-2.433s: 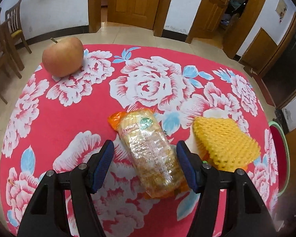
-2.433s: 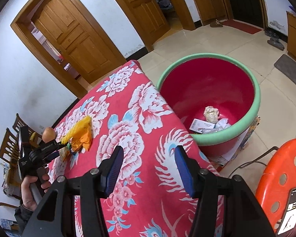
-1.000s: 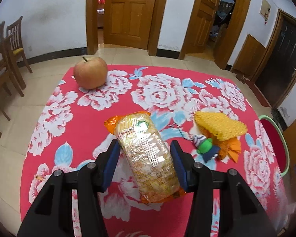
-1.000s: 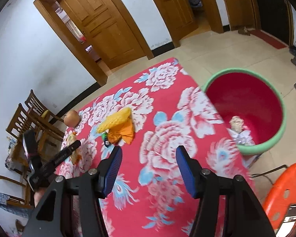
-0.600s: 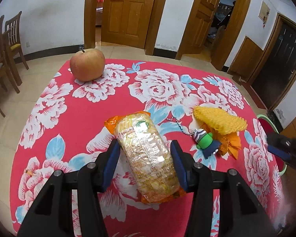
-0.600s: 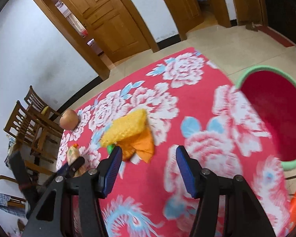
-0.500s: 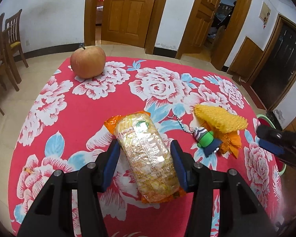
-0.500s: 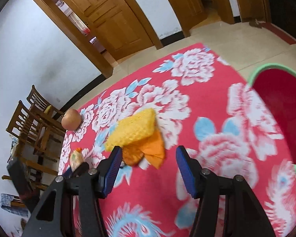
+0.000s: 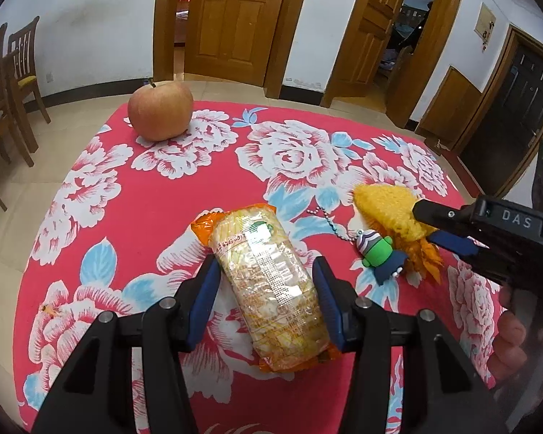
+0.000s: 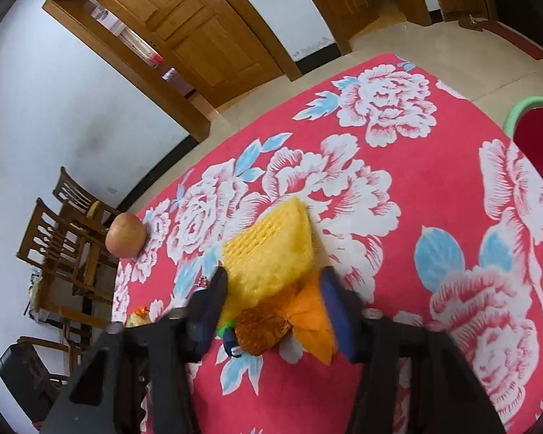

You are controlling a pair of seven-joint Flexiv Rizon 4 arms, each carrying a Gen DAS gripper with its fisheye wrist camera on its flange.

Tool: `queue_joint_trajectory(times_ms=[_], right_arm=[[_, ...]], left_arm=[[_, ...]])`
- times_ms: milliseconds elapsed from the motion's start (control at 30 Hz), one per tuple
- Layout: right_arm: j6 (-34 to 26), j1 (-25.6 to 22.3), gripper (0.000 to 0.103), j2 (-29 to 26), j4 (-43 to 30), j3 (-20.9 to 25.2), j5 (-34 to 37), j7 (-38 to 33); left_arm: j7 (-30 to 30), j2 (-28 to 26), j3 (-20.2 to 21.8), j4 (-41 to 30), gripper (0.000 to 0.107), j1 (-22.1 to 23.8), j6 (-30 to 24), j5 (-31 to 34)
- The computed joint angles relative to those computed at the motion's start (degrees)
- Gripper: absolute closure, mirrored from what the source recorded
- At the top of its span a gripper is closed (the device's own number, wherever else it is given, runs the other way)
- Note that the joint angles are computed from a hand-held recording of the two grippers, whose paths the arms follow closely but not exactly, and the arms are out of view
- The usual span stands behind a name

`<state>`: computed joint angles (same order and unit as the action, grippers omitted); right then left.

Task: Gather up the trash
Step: 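Grasp the yellow foam net with the right tool and lift it, then carry the bread bag and foam net over the bucket with both tools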

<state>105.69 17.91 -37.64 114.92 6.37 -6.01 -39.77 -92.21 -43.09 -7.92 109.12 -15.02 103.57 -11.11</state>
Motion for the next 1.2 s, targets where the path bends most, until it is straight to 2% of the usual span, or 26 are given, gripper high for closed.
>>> queue_joint_trajectory(times_ms=[67, 133, 233, 367, 567, 800, 933, 1200], right_arm=[[1.7, -0.1, 0.074, -0.2, 0.2, 0.2, -0.2, -0.8], [3.7, 3.0, 0.089, 0.3, 1.1, -2.9, 0.9, -2.1], [5.6, 9.3, 0.091, 1.9, 2.7, -8.8, 4.3, -5.0], [6.9, 13.3, 0.091, 4.1, 4.4, -11.7, 8.4, -8.0], [8.9, 14.4, 0.091, 7.6, 8.3, -11.0, 12.3, -11.2], [13.1, 20.1, 0.091, 12.2, 14.6, -13.6, 22.4, -16.2], [14.0, 24.9, 0.091, 14.5, 17.5, -16.7, 30.7, -19.6], [15.5, 25.8, 0.091, 16.8, 20.4, -16.7, 38.7, -22.2]], left_arm=[[0.0, 0.0, -0.2, 0.1, 0.054, 0.1, 0.1, 0.2], [0.0, 0.0, -0.3, 0.1, 0.054, 0.2, 0.2, 0.3], [0.0, 0.0, -0.8, 0.1, 0.054, 0.7, 0.2, 0.5], [-0.2, 0.0, -1.4, 0.3, 0.054, 1.3, 0.6, 0.8], [-0.1, 0.3, -3.4, 1.0, 0.054, 2.9, 2.0, 2.2], [0.4, 0.6, -5.0, 1.3, 0.054, 3.6, 2.6, 3.8], [0.3, 0.7, -5.9, 1.4, 0.054, 4.2, 2.6, 4.3], [0.8, 2.8, -7.5, 2.7, 0.054, 4.3, 2.1, 5.5]])
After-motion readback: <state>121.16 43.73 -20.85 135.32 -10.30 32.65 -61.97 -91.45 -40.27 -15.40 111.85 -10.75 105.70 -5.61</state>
